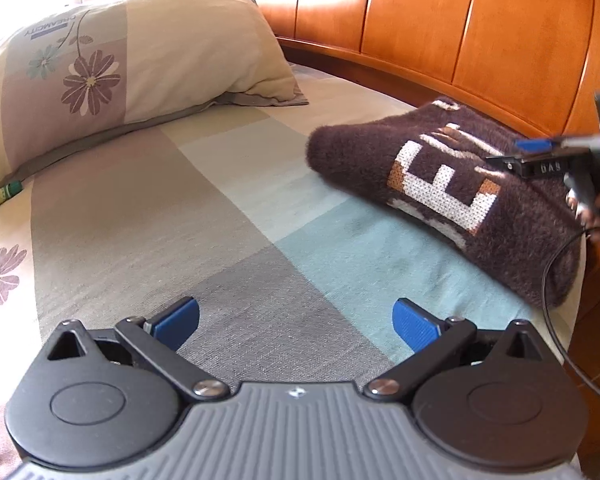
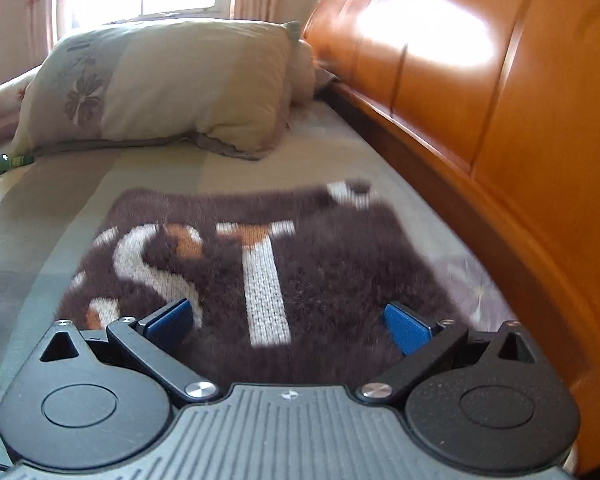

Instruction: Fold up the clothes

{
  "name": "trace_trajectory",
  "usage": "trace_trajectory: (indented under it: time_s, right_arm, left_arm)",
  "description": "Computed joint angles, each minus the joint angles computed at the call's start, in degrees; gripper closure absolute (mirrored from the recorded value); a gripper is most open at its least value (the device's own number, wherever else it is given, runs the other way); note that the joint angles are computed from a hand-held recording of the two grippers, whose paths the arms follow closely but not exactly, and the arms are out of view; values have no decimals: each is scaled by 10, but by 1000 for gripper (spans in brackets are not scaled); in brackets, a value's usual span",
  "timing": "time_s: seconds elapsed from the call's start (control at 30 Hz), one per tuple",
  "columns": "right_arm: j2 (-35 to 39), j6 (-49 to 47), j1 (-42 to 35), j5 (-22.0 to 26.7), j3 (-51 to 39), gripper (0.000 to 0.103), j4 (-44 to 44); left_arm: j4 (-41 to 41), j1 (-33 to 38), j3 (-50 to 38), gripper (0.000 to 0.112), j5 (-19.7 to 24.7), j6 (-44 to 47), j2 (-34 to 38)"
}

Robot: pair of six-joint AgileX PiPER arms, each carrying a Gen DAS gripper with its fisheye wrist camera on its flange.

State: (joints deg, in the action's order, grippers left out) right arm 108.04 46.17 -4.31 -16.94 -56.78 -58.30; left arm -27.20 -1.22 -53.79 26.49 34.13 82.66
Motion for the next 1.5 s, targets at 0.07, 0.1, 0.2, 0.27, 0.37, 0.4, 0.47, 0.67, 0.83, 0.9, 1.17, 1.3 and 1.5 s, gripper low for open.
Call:
trace_trajectory:
  time_s: [0.07, 0.1, 0.2, 0.27, 0.37, 0.4, 0.47, 0.67, 0.83, 0.9, 1.17, 1.3, 1.5]
  right_arm:
    - [-35, -56, 0, -22, 44, 0, 79]
    - [-55, -74, 2, -43, 68, 0, 100]
    - [-89, -115, 20, -82, 116, 0, 135]
    - [-75, -196, 52, -51, 123, 0, 208]
    - [-67, -233, 41, -119, 175, 0, 265]
    - [-73, -208, 32, -125, 186, 0, 250]
    - [-98, -224, 31, -121, 212, 0, 275]
    - [-138, -341, 15, -208, 300, 0, 413]
    - [-121, -326, -6, -186, 284, 0, 406]
    - [-118, -325, -11, -185, 289, 0, 415]
    - [-120, -327, 26, -241, 274, 0, 458]
    - [-89, -300, 34, -207, 207, 0, 429]
    - [-47, -298, 38, -163, 183, 0, 453]
  left_arm:
    - [6, 0, 0, 10, 0, -2, -3]
    - [9, 0, -1, 10, 0, -7, -2]
    - [26, -5, -2, 10, 0, -29, 1]
    - [44, -13, -3, 10, -1, -51, 3]
    - [43, -18, -3, 10, 6, -41, -2]
    - [42, -18, -4, 10, 9, -35, -1]
    - [52, -21, -8, 10, 8, -41, 4]
    - [33, -28, -12, 10, -1, -35, 20]
    - [42, -41, -2, 10, -12, -44, 19]
    - [46, -41, 1, 10, -14, -46, 17]
    - [87, -49, -2, 10, -19, -89, 15]
    - [106, -55, -2, 10, -19, -107, 14]
    - [139, -57, -4, 10, -20, -140, 21]
